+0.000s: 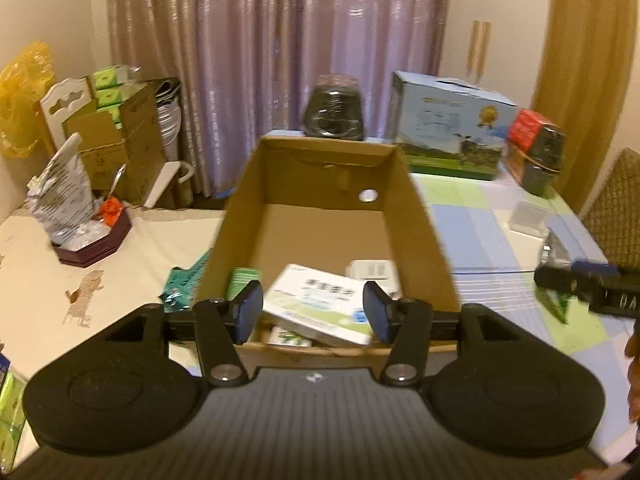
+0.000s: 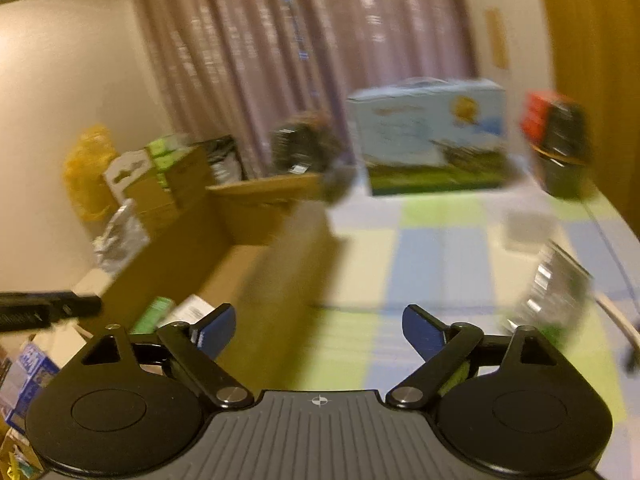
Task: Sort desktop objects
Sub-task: 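Swing both open tools back from the cardboard box to the table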
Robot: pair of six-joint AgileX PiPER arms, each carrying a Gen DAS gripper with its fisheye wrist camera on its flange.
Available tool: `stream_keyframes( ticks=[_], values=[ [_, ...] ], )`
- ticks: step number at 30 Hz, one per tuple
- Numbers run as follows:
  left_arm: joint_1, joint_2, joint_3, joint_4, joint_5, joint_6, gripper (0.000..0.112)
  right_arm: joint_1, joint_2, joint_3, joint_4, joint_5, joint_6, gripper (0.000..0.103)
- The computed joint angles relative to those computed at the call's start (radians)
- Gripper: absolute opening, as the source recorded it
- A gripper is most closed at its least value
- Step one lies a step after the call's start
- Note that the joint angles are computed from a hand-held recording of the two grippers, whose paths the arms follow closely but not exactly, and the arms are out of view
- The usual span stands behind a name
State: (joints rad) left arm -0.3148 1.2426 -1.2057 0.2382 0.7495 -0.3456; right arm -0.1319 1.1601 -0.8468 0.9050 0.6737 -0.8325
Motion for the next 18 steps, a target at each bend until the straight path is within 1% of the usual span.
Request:
stream_keyframes(
  ticks=[2,4,5,9,13,16,18],
  values=[
    [-0.066,-0.002,-0.012,0.039,0.014,-0.049,0.054,-0.129,-0.032,0.033,0.012,0.077,-0.049,0.091],
    [-0.140,0.008,-0.032,0.082,0.025,-0.107,0.060,-0.286,-0.048,0.054,0.025,0.170,-0.108,0.091],
    [-0.175,0.012,-0.039,0.101,0.030,-0.135,0.061,-0.358,-0.056,0.064,0.028,0.213,-0.137,0.092],
    [-0.320,0.040,-0.081,0.164,0.051,-0.236,0.069,-0.656,-0.028,0.053,0.018,0.376,-0.250,0.093],
    [-0.442,0.098,-0.132,0.200,0.064,-0.292,0.078,-0.880,0.023,0.019,0.016,0.476,-0.343,0.093],
    [-0.515,0.155,-0.167,0.204,0.066,-0.321,0.082,-0.986,0.059,-0.018,0.025,0.526,-0.389,0.093],
    [-0.555,0.199,-0.191,0.193,0.065,-0.331,0.084,-1.030,0.083,-0.041,0.030,0.542,-0.409,0.093]
  ],
)
